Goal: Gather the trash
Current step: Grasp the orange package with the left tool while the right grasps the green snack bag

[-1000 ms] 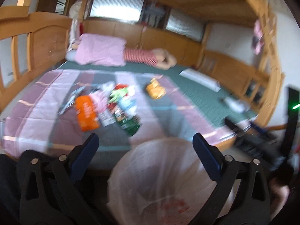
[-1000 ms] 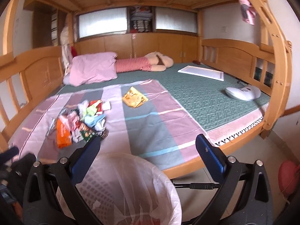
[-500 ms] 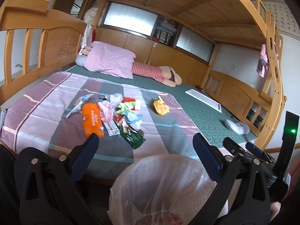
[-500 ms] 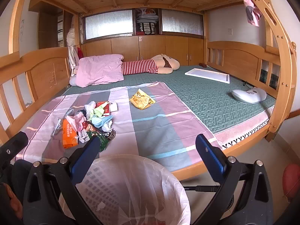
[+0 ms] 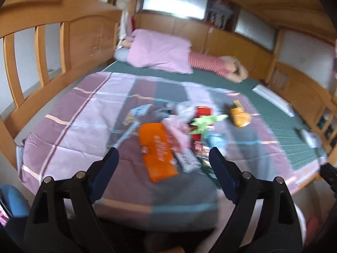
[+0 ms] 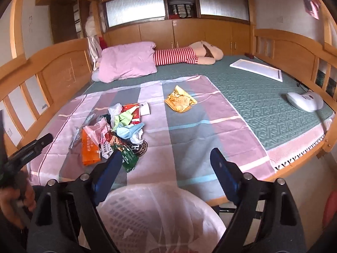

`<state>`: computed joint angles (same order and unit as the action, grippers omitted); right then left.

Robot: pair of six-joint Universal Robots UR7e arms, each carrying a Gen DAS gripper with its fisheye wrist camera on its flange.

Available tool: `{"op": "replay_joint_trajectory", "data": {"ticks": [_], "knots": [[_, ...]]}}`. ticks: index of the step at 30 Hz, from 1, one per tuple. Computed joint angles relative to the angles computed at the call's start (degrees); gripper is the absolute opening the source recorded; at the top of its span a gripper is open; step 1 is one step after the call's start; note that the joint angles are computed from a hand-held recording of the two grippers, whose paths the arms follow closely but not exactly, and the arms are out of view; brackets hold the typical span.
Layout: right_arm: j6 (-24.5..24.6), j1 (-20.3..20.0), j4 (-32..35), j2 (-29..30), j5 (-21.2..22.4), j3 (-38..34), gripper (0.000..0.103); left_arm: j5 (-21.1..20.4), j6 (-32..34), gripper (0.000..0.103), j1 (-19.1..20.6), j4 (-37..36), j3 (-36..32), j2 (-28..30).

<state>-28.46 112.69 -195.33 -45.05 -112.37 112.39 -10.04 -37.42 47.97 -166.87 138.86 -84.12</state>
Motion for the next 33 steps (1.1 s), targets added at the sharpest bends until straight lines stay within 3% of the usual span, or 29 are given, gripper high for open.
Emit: {"op": "replay_joint_trajectory", "data": {"ticks": [2,3,5,8,12,16,17,19,21,23,26,27,29,30,31,32,33], "knots": [[-1.5,1.5,-3.5,3.7,-3.0,-2.6,0.088,0.8,3.7,0.097,3.0,-4.2,-1.8,2.4],[-2.8,1.5,-6.0,4.8,-2.4,-2.9,0.093,0.6,6.8,0.098,4.4,-8.4,-2.7,3.9],[-6.3,1.4,-10.9,7.4,-0.4,-4.1,0.099,-1.1,14.5,0.098,6.4,-19.0,-3.7,6.8],[-8.3,2.5,-16.5,11.4,-2.7,-7.1,0.100,-2.2,21.2,0.099,8.7,-30.8,-4.7,10.5],[-7.5,2.2,-13.5,13.2,-1.9,-10.7,0.100,-3.2,21.8,0.099,11.6,-31.3,-7.3,12.0],[-2.9,2.9,8.2,15.2,-7.0,-19.3,0.100,-5.0,19.4,0.099,13.5,-26.5,-9.1,11.3],[-0.2,2.9,14.2,16.5,-8.3,-21.9,0.100,-5.4,17.3,0.099,14.0,-22.7,-9.0,10.5],[2.0,1.7,26.2,18.6,-6.3,-26.3,0.100,-6.3,9.1,0.099,15.2,-11.3,-8.7,8.0],[4.4,1.8,38.2,21.2,-7.1,-31.8,0.098,-11.8,2.2,0.097,17.5,-3.8,-8.6,5.0],[5.2,2.4,45.2,24.5,-10.2,-36.4,0.090,-17.0,0.0,0.093,19.2,-5.8,-7.9,3.3],[3.6,2.8,51.5,29.4,-13.9,-42.3,0.088,-22.3,0.2,0.093,20.9,-11.3,-7.2,2.6],[4.1,2.9,54.5,31.0,-15.5,-45.0,0.083,-23.6,0.5,0.093,21.4,-11.1,-7.6,2.8],[5.8,2.7,57.1,32.4,-16.2,-47.4,0.064,-26.0,0.3,0.094,22.7,-8.5,-9.3,3.5],[6.8,2.2,57.7,32.2,-15.3,-47.3,0.041,-27.8,0.1,0.094,23.6,-6.8,-10.4,4.0],[7.9,2.0,58.6,32.1,-14.6,-47.5,0.031,-29.3,0.1,0.094,24.3,-6.2,-11.2,4.5],[8.2,1.7,58.1,31.3,-13.4,-46.5,0.029,-31.1,0.2,0.094,25.2,-5.0,-12.3,5.1],[7.6,1.6,56.9,30.8,-12.9,-45.5,0.021,-32.4,0.3,0.093,25.8,-3.9,-13.2,5.5]]}}
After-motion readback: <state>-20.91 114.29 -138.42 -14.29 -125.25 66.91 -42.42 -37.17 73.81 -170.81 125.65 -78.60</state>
